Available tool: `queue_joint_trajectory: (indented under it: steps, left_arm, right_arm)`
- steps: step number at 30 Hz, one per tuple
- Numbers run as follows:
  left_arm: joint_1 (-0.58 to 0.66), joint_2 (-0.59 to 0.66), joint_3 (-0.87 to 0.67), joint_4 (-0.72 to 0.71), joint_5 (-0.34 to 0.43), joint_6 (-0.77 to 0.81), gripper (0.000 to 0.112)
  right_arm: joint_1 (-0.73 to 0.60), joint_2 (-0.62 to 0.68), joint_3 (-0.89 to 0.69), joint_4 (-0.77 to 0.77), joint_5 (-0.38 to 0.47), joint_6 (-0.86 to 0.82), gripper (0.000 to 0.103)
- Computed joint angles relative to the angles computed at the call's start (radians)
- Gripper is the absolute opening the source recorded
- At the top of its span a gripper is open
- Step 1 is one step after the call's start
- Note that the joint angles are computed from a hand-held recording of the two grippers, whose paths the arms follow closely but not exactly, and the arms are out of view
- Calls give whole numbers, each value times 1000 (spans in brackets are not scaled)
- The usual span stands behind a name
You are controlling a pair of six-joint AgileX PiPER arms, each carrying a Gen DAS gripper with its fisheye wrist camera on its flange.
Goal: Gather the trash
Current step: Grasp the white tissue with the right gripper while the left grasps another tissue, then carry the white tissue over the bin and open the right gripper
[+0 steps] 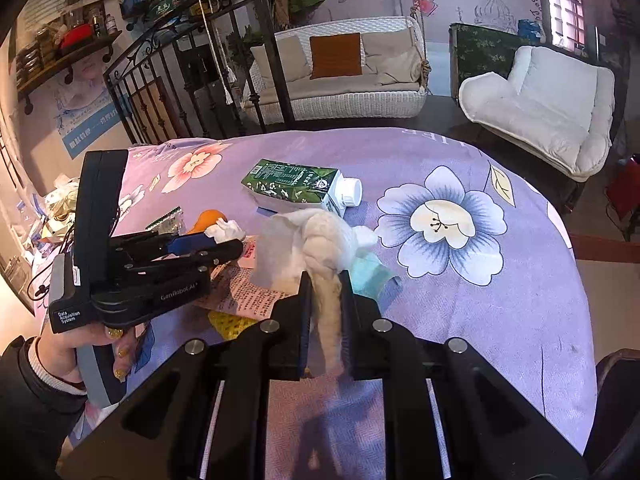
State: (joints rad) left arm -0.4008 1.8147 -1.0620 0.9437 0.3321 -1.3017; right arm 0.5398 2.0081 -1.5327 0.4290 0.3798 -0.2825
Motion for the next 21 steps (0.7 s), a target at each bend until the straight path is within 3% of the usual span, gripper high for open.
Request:
queue_joint_trajectory:
  steps: [5, 12, 18, 21]
  left_arm:
    - [-32, -62, 63, 151, 18, -179, 15]
    - [-137, -197, 176, 324, 72, -418, 14]
    - [-297, -286, 239, 369, 190, -540, 14]
    - [-407, -281, 233, 372, 295, -576, 14]
  right_arm:
    - [1, -43, 64, 32, -39, -35, 15]
    - [-9, -122, 178, 154, -83, -139, 15]
    - [-15, -225, 322, 254, -137, -233, 15]
    - [-12, -278, 394, 273, -167, -252, 15]
